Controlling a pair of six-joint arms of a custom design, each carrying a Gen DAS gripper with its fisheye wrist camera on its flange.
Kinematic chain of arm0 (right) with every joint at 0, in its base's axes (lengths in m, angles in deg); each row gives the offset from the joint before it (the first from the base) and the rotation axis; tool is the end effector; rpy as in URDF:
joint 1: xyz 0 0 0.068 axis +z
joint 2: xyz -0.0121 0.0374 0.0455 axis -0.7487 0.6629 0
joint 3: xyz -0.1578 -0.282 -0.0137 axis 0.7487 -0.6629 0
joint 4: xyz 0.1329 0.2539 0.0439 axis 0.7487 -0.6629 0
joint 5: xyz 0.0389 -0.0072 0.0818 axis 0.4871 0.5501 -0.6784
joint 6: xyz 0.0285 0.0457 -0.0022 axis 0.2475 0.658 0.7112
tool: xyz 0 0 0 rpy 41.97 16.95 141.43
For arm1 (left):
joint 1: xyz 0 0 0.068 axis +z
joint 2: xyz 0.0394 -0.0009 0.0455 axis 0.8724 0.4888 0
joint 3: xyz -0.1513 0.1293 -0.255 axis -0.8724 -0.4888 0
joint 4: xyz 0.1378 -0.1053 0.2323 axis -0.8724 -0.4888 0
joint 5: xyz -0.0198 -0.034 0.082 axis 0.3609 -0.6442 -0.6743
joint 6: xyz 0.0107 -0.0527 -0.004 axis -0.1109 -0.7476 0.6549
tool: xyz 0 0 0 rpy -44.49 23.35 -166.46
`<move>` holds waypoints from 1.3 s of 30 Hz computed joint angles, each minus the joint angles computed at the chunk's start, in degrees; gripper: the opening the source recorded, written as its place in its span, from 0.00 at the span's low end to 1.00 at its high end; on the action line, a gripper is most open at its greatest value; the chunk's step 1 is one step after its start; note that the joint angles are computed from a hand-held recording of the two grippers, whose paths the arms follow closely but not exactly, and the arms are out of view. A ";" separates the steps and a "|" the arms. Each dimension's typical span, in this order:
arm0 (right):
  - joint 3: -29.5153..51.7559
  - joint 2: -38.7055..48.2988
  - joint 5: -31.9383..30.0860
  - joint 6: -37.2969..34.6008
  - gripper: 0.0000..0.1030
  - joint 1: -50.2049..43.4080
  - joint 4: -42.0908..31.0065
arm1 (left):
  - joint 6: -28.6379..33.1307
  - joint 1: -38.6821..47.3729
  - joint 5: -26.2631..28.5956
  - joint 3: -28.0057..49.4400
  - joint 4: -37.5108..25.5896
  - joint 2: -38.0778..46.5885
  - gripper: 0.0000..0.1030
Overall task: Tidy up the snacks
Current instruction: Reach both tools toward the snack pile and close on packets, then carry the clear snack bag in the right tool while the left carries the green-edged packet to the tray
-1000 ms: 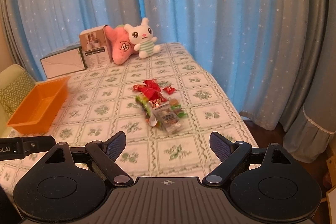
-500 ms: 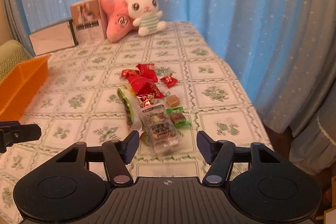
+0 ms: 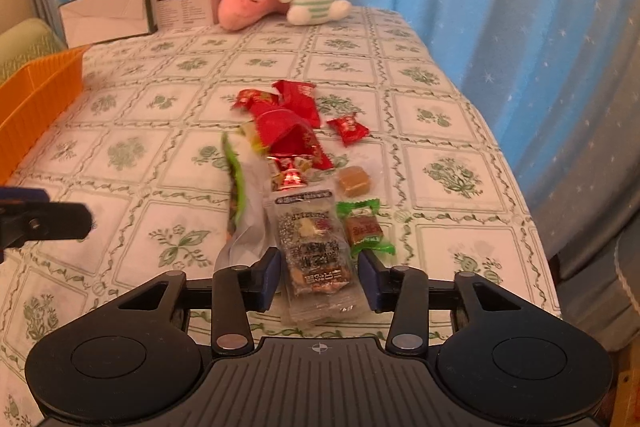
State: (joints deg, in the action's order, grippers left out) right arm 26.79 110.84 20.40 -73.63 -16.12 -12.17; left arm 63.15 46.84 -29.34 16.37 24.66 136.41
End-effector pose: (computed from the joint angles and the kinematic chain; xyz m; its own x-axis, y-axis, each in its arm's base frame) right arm 0.2248 0.1381 0.0589 -0.6906 -0.2926 -0.6614 -0.3936 0.9193 0.0044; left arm 0.1697 -0.0408 0.0917 -0.7486 -0.2014 -0.6317 -0.0666 0.9708 -0.2307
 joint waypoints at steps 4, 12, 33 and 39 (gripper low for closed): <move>0.08 -0.45 -0.38 0.16 0.37 3.10 -0.59 | 0.97 2.74 2.36 -0.68 3.11 2.45 0.66; -0.20 0.13 -6.21 1.95 0.35 6.62 1.72 | 4.86 5.36 5.68 -0.33 7.30 6.18 0.64; -1.85 1.86 -2.09 5.40 0.38 2.66 4.38 | 15.30 1.94 8.21 7.97 15.01 23.37 0.20; -0.41 3.55 1.49 3.47 0.38 5.03 3.86 | 16.52 2.99 5.94 2.92 16.36 20.09 0.19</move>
